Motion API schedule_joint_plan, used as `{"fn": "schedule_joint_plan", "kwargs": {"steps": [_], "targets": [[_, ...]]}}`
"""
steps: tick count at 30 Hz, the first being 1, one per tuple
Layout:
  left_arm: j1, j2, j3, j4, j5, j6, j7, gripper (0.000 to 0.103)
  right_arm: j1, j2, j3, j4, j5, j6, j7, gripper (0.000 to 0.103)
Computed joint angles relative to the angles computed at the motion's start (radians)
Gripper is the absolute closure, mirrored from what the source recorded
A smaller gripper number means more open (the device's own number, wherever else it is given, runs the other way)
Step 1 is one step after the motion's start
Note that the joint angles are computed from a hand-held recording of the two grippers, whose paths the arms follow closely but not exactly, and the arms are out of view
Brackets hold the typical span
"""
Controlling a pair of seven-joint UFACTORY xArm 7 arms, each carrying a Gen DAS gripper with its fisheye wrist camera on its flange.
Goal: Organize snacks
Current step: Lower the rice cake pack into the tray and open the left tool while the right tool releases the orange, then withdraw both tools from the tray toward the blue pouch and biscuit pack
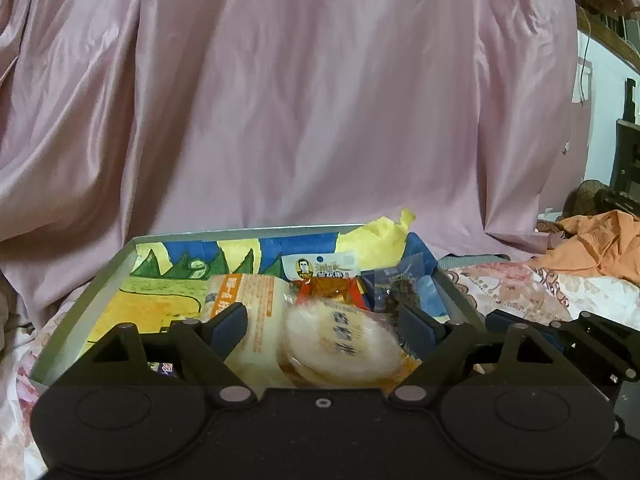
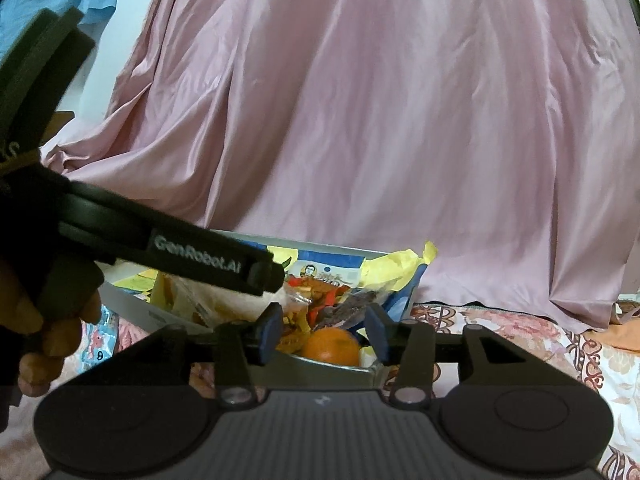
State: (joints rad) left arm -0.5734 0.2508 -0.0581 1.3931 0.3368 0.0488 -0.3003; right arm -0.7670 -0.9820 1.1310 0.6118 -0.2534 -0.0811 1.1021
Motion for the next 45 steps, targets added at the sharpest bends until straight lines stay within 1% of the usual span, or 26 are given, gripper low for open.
{"fn": "schedule_joint_plan", "kwargs": {"steps": [1,2,4,6,7,9,10,11,12,14,17,20,24,27,31,39,42,45], "targets": [[-0.004,-0.004,0.006,-0.002,0.002,-0.002,-0.007,0.013,0.001,-0.004,-0.001,-0.001,0.002,0.003,0.003,0.047],[-0.025,-0.011,0.033,-0.009,0.024,-0.012,-0.037,0.009,0.002,-0.010,-0.001,-0.002,0.005,0.007,0.006,0.045],[-0.073,-0.028,0.100,-0.024,0.088,-0.037,-0.115,0.006,0.005,-0.021,-0.004,-0.005,0.010,0.013,0.017,0.040],[-0.096,-0.046,0.138,-0.041,0.140,-0.052,-0.176,0.001,0.008,-0.036,-0.008,-0.009,0.014,0.016,0.028,0.032],[-0.110,-0.056,0.160,-0.049,0.174,-0.060,-0.213,0.001,0.009,-0.043,-0.009,-0.011,0.014,0.019,0.032,0.030],[-0.148,-0.078,0.221,-0.065,0.273,-0.075,-0.314,0.001,0.013,-0.058,-0.012,-0.013,0.016,0.025,0.043,0.024],[-0.169,-0.088,0.254,-0.070,0.330,-0.080,-0.373,0.001,0.015,-0.064,-0.014,-0.014,0.016,0.027,0.048,0.022],[-0.206,-0.100,0.307,-0.074,0.418,-0.085,-0.463,0.001,0.017,-0.072,-0.016,-0.015,0.016,0.025,0.054,0.021],[-0.227,-0.110,0.340,-0.077,0.487,-0.088,-0.533,0.001,0.019,-0.083,-0.017,-0.017,0.017,0.025,0.059,0.019],[-0.268,-0.136,0.407,-0.083,0.658,-0.091,-0.706,0.001,0.022,-0.106,-0.019,-0.018,0.016,0.027,0.068,0.014],[-0.276,-0.177,0.436,-0.092,0.869,-0.080,-0.912,0.001,0.030,-0.134,-0.024,-0.018,0.015,0.037,0.079,0.008],[-0.252,-0.227,0.424,-0.115,1.058,-0.058,-1.094,0.001,0.046,-0.154,-0.031,-0.020,0.010,0.049,0.084,0.003],[-0.197,-0.293,0.384,-0.166,1.215,-0.036,-1.245,0.001,0.075,-0.157,-0.042,-0.019,-0.001,0.066,0.080,0.000],[-0.154,-0.343,0.352,-0.221,1.244,-0.024,-1.267,0.001,0.099,-0.158,-0.047,-0.015,-0.011,0.085,0.073,0.000],[-0.097,-0.416,0.313,-0.311,1.250,-0.018,-1.255,0.001,0.148,-0.163,-0.053,-0.008,-0.017,0.132,0.076,0.000],[0.019,-0.567,0.255,-0.504,1.188,-0.036,-1.149,0.001,0.241,-0.162,-0.050,0.026,-0.026,0.228,0.114,0.000],[0.041,-0.615,0.258,-0.573,1.091,-0.042,-1.037,0.001,0.273,-0.146,-0.041,0.045,-0.030,0.269,0.125,0.000],[0.014,-0.672,0.298,-0.651,0.949,-0.027,-0.872,0.001,0.316,-0.135,-0.032,0.058,-0.034,0.317,0.136,0.000]]}}
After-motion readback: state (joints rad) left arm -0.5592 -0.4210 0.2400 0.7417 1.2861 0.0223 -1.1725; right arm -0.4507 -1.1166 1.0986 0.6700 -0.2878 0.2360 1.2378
